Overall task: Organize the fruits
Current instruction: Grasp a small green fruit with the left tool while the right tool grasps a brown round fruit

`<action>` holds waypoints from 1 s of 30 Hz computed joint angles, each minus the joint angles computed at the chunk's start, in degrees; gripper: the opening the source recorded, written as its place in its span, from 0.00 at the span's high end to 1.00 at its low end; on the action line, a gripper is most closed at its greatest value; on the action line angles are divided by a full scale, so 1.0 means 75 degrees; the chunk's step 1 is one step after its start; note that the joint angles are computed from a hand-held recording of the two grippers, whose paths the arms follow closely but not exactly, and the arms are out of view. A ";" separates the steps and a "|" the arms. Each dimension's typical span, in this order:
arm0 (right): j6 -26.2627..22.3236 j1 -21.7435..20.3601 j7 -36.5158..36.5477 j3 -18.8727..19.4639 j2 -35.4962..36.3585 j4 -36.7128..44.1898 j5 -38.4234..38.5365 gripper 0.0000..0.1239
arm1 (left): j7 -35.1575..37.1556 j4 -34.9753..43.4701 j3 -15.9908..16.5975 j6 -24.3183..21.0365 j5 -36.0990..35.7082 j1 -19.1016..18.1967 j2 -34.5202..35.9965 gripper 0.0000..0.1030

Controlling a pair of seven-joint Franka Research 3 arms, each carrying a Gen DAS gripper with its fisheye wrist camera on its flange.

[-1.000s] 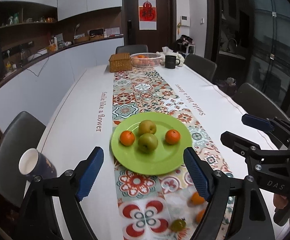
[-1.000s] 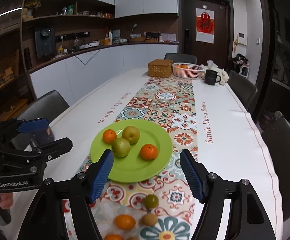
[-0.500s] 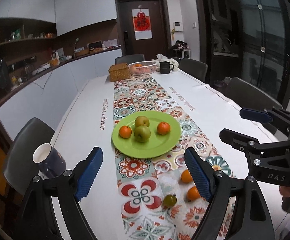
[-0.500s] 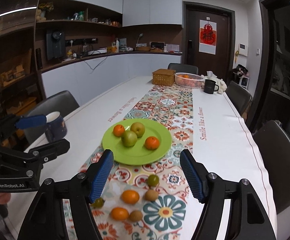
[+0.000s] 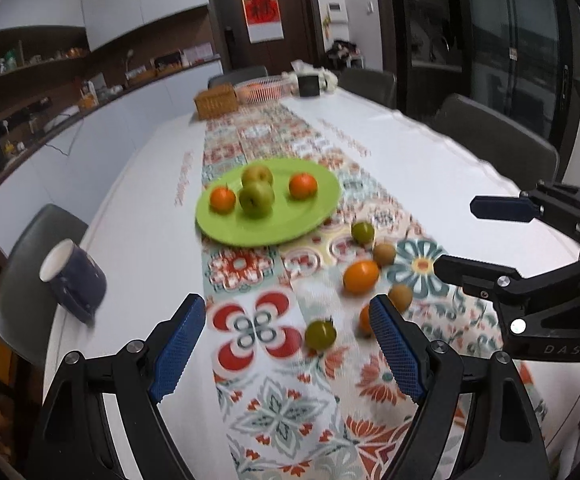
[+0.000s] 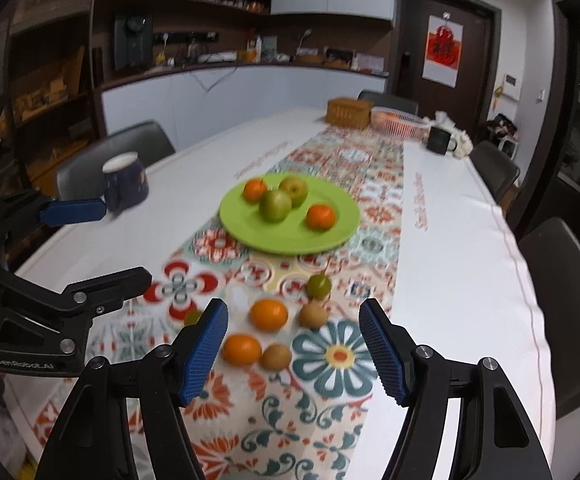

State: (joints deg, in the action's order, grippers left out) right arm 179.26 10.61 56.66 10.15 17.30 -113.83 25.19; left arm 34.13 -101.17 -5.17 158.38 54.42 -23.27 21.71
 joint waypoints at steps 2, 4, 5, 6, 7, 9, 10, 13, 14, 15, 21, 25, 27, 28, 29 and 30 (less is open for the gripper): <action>-0.0223 0.0092 0.0064 -0.0121 0.0047 0.0020 -0.0097 0.46 | 0.0305 0.0049 -0.0118 -0.0091 -0.0285 0.0078 0.0138 0.18; -0.0482 0.0255 0.0201 -0.0354 0.0151 0.0095 -0.0293 0.48 | 0.0623 0.0089 -0.0188 -0.0093 -0.0570 0.0141 0.0260 0.18; -0.0625 0.0328 0.0284 -0.0463 0.0210 0.0149 -0.0398 0.49 | 0.0770 0.0116 -0.0206 -0.0144 -0.0697 0.0148 0.0330 0.18; -0.0700 0.0340 0.0309 -0.0487 0.0249 0.0179 -0.0442 0.50 | 0.0976 0.0162 -0.0249 -0.0167 -0.0867 0.0181 0.0415 0.18; -0.0824 0.0379 0.0365 -0.0551 0.0314 0.0237 -0.0522 0.51 | 0.1186 0.0207 -0.0292 -0.0169 -0.1050 0.0220 0.0500 0.19; -0.1081 0.0386 0.0415 -0.0602 0.0464 0.0398 -0.0623 0.52 | 0.1433 0.0280 -0.0288 -0.0240 -0.1297 0.0201 0.0615 0.19; -0.1213 0.0425 0.0486 -0.0664 0.0527 0.0476 -0.0701 0.54 | 0.1677 0.0352 -0.0339 -0.0254 -0.1482 0.0250 0.0716 0.19; -0.1591 0.0440 0.0569 -0.0713 0.0727 0.0695 -0.0832 0.56 | 0.2020 0.0549 -0.0315 -0.0376 -0.1785 0.0207 0.0924 0.19; -0.1699 0.0424 0.0574 -0.0707 0.0787 0.0763 -0.0850 0.56 | 0.2094 0.0608 -0.0297 -0.0406 -0.1874 0.0188 0.0981 0.19; -0.1855 0.0380 0.0556 -0.0671 0.0866 0.0853 -0.0831 0.58 | 0.2147 0.0668 -0.0275 -0.0440 -0.1952 0.0167 0.1040 0.19; -0.2156 0.0407 0.0636 -0.0710 0.1149 0.1169 -0.0901 0.61 | 0.2582 0.1073 -0.0294 -0.0566 -0.2558 0.0207 0.1441 0.27; -0.2318 0.0382 0.0674 -0.0684 0.1331 0.1443 -0.0887 0.63 | 0.2847 0.1289 -0.0373 -0.0554 -0.3023 0.0294 0.1652 0.32; -0.2360 0.0391 0.0715 -0.0697 0.1405 0.1543 -0.0898 0.64 | 0.2887 0.1363 -0.0357 -0.0520 -0.3157 0.0283 0.1724 0.34; -0.2373 0.0389 0.0720 -0.0697 0.1431 0.1576 -0.0902 0.64 | 0.2950 0.1418 -0.0386 -0.0529 -0.3258 0.0305 0.1775 0.37; -0.2379 0.0403 0.0743 -0.0713 0.1464 0.1612 -0.0921 0.64 | 0.3015 0.1464 -0.0422 -0.0536 -0.3371 0.0334 0.1823 0.38; -0.2414 0.0422 0.0793 -0.0740 0.1511 0.1668 -0.0944 0.64 | 0.3075 0.1490 -0.0447 -0.0531 -0.3466 0.0354 0.1854 0.42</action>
State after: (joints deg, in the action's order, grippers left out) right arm 161.15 13.77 62.61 4.60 28.63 -101.31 18.10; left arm 57.20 -89.99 -8.53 154.39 28.42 -20.61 35.61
